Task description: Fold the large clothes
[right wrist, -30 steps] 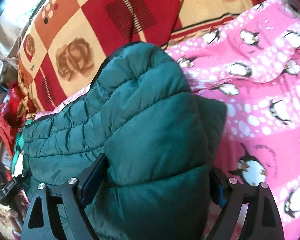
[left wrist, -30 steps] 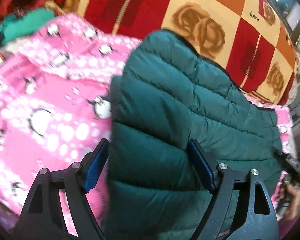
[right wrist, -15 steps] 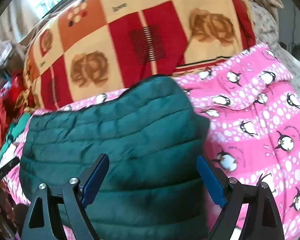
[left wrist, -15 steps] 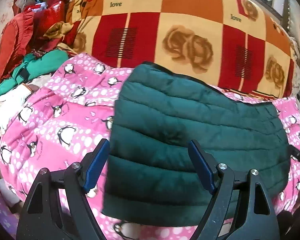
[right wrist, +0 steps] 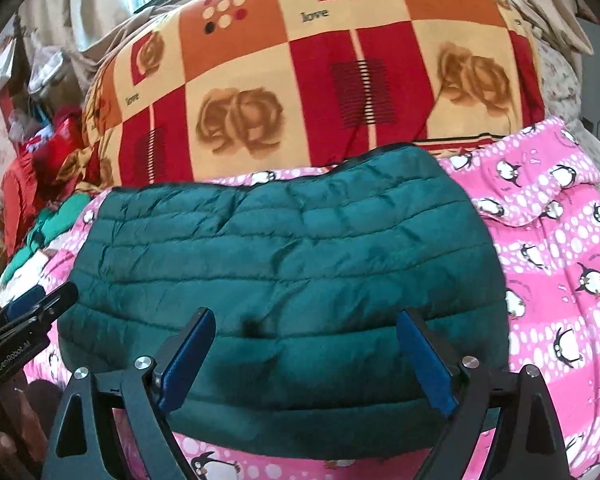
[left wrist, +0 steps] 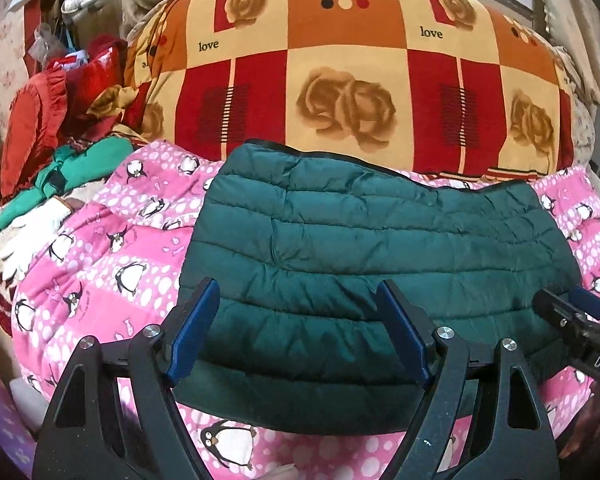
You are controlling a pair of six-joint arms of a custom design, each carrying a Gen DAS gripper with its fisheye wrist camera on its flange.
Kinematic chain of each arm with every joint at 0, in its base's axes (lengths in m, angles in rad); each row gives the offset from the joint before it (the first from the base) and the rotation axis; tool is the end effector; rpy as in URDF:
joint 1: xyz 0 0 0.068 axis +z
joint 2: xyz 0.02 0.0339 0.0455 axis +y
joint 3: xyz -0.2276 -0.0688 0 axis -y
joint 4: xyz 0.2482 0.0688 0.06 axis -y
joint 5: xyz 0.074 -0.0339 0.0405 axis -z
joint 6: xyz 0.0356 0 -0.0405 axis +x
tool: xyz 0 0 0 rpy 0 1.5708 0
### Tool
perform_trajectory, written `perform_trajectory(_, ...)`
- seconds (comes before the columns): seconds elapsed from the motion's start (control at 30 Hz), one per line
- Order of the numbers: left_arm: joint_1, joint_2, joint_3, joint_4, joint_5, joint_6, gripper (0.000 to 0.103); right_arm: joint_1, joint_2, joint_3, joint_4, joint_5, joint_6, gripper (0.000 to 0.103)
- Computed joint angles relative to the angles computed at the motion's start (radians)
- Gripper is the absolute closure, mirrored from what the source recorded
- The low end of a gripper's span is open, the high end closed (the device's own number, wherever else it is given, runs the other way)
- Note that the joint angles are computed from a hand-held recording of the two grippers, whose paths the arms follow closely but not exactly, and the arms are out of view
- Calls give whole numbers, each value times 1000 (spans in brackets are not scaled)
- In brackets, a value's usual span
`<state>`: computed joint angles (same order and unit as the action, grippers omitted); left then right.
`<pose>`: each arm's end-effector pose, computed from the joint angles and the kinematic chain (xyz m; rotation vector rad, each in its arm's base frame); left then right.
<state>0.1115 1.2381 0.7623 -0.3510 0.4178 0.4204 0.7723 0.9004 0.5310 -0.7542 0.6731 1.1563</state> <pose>0.2659 0.0152 0.1899 0.5446 2.2552 -0.2358 0.1414 0.1067 0.1664 0.6309 2.2673 -0.0295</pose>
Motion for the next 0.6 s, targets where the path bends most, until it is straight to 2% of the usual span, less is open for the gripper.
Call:
perform_trajectory(0.2,-9,-43,-47,32,-10,-7,22,53,85,39,0,40,37,12)
perform_trajectory(0.6,-24,-59,-74,38,-13,-8,22,81,145,84,-27,81,50,12)
